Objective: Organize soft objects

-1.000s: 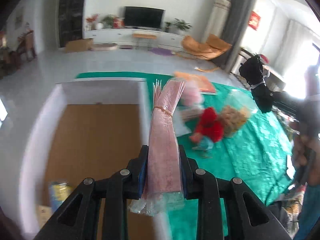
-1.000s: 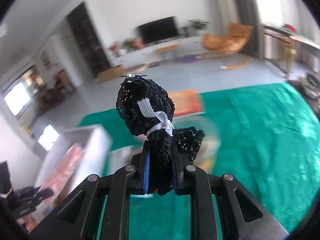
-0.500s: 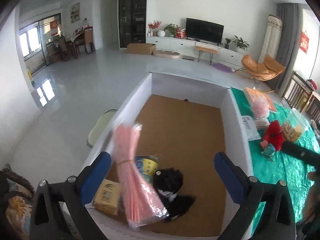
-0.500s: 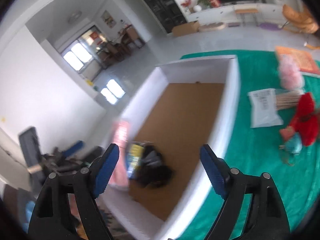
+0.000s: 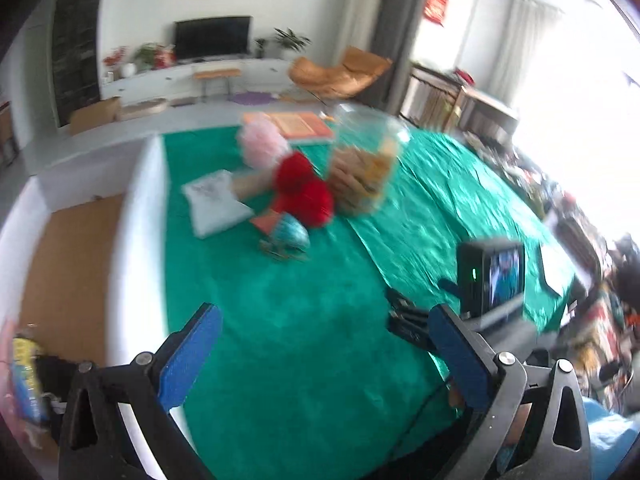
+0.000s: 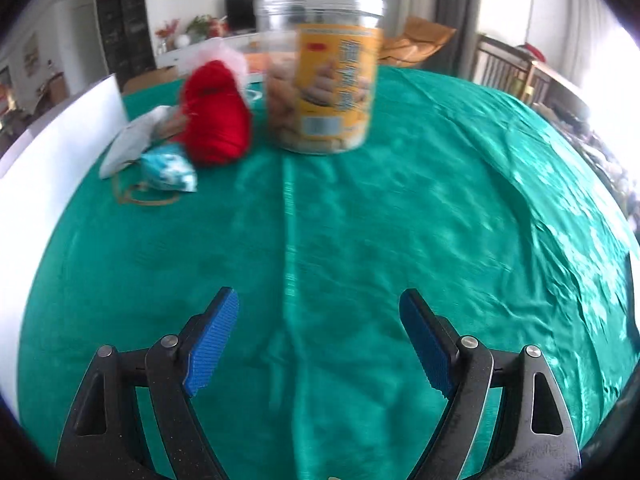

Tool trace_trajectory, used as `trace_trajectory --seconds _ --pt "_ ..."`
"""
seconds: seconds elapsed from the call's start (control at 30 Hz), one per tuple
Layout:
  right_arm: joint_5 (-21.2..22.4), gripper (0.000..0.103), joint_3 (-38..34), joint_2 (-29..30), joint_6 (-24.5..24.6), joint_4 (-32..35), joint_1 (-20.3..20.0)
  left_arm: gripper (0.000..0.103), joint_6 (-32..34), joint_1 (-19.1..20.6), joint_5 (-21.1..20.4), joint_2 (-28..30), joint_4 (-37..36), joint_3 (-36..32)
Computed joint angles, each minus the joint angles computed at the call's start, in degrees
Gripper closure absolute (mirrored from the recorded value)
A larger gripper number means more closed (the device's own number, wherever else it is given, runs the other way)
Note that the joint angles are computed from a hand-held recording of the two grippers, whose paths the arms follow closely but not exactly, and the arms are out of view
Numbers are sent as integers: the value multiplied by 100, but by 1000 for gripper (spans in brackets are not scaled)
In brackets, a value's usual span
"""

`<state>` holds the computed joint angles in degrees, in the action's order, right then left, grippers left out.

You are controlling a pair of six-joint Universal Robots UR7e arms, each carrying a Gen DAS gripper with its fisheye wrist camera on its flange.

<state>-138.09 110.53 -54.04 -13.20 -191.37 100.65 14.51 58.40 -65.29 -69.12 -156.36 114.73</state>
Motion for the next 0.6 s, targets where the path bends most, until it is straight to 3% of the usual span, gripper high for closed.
trace_trajectory --seconds 0.13,0.2,0.23,0.37,0.6 --pt "-135 18 -108 70 -59 -214 -96 1 127 0 423 677 -633 47" --pt "-264 18 -218 91 184 129 -139 1 210 60 732 1031 -1019 12" --pt "-126 18 -191 25 246 141 -191 1 315 152 797 1132 -1155 0" --pt "-125 17 -215 36 268 162 -200 1 280 382 1197 1593 -1223 -277" --pt "-99 15 -176 47 274 129 -201 0 448 730 1205 1870 -1548 -516"
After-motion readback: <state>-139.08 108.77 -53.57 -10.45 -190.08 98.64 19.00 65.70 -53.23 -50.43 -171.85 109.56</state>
